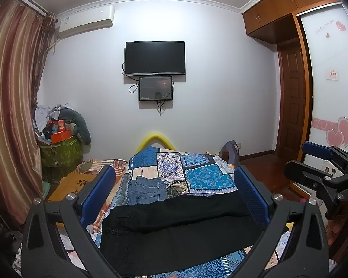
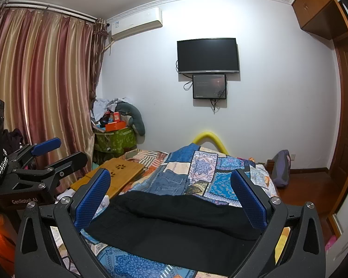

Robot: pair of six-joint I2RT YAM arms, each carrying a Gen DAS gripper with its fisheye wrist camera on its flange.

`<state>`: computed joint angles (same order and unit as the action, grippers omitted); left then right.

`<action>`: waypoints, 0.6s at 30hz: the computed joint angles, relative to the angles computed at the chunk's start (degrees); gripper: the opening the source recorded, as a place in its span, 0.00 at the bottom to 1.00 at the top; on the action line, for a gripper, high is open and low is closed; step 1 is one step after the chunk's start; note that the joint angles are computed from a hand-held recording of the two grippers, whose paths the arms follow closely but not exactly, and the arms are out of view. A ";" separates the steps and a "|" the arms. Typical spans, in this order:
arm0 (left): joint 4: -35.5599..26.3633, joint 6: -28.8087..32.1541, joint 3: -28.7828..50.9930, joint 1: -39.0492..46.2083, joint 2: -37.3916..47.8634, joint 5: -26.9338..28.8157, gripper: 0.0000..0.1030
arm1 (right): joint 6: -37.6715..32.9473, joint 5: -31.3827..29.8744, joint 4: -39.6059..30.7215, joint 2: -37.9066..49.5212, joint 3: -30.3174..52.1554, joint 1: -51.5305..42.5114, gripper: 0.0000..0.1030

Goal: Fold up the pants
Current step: 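Hold the black pants waistband with both grippers above the bed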

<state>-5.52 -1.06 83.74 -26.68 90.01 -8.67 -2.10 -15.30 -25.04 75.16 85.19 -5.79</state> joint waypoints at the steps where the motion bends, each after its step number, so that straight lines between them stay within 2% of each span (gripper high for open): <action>1: 0.06 0.01 -0.06 -0.03 0.01 -0.02 1.00 | -0.04 0.17 0.03 -0.02 -0.05 0.08 1.00; 18: 1.03 -0.06 -0.71 -0.26 0.26 -0.36 1.00 | 0.10 -0.19 -0.02 0.60 0.42 -0.22 1.00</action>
